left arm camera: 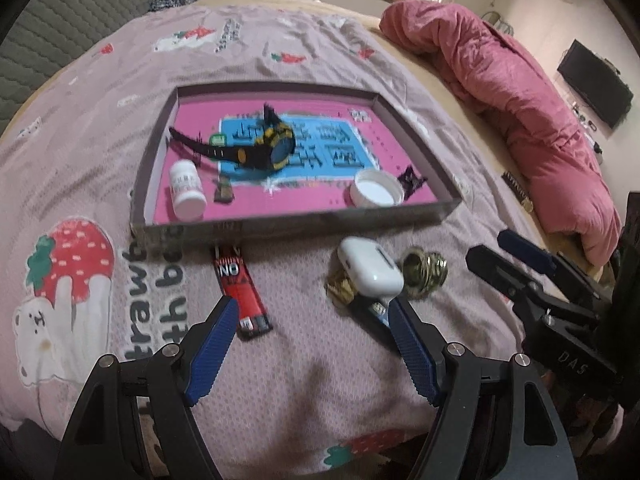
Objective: Organize rigid objects
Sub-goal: 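Pull both tools back from the box toward the earbuds case and brass fitting, then reach the right tool around the brass fitting while the left tool approaches the black-and-gold box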
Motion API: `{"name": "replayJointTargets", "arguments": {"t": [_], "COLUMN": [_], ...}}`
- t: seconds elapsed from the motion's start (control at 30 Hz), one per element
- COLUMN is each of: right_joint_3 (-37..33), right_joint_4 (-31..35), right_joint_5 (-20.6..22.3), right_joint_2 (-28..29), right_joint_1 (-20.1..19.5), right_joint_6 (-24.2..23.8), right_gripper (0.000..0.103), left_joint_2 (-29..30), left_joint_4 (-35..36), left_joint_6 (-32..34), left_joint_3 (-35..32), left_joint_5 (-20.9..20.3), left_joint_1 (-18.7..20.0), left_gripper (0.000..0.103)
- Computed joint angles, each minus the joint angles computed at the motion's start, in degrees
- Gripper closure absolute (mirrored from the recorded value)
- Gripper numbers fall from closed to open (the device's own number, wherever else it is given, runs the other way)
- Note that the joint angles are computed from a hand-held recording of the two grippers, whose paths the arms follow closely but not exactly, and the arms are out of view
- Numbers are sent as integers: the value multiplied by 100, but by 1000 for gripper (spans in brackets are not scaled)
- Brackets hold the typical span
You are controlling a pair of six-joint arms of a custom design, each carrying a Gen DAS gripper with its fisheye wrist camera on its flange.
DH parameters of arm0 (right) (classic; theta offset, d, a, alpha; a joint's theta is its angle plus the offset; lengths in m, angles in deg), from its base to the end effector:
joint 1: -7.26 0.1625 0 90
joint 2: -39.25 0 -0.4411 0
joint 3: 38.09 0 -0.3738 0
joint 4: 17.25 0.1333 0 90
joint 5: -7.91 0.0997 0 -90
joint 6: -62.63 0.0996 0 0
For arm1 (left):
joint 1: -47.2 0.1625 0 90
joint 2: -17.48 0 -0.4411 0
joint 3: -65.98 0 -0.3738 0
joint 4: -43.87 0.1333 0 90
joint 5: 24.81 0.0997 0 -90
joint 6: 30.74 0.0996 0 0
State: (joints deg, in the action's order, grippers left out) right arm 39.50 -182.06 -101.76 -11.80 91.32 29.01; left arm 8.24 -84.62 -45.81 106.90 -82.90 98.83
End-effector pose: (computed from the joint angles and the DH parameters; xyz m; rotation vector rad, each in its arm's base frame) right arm 0.0218 -0.7544 0.3505 0.3943 -2.3821 0.8737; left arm -0.3896 -0.7916 -0.0351 0.4920 2.6097 -0.4824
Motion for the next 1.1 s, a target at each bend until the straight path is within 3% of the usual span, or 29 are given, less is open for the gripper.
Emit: {"name": "replayJointTargets", "arguments": {"t": [0.4,0.7,1.1], "right_joint_3": [17,0,-88], "right_joint_4": [216,300,252], "right_joint_5": [-205,-466,-337], "right_joint_2": [68,112,6], "right_joint_1": [5,-15,-164], "right_joint_6": [37,-40,368], "right_gripper": [38,38,38], "left_joint_2": [-80,11,803], "left_joint_4": [367,544,1362], "left_joint_6": [-378,-481,-819], "left_joint_3": [129,19,-1376], "left_joint_5": [2,-262,-498], "left_joint_1": [78,57,52], "left_gripper": [25,25,25]}}
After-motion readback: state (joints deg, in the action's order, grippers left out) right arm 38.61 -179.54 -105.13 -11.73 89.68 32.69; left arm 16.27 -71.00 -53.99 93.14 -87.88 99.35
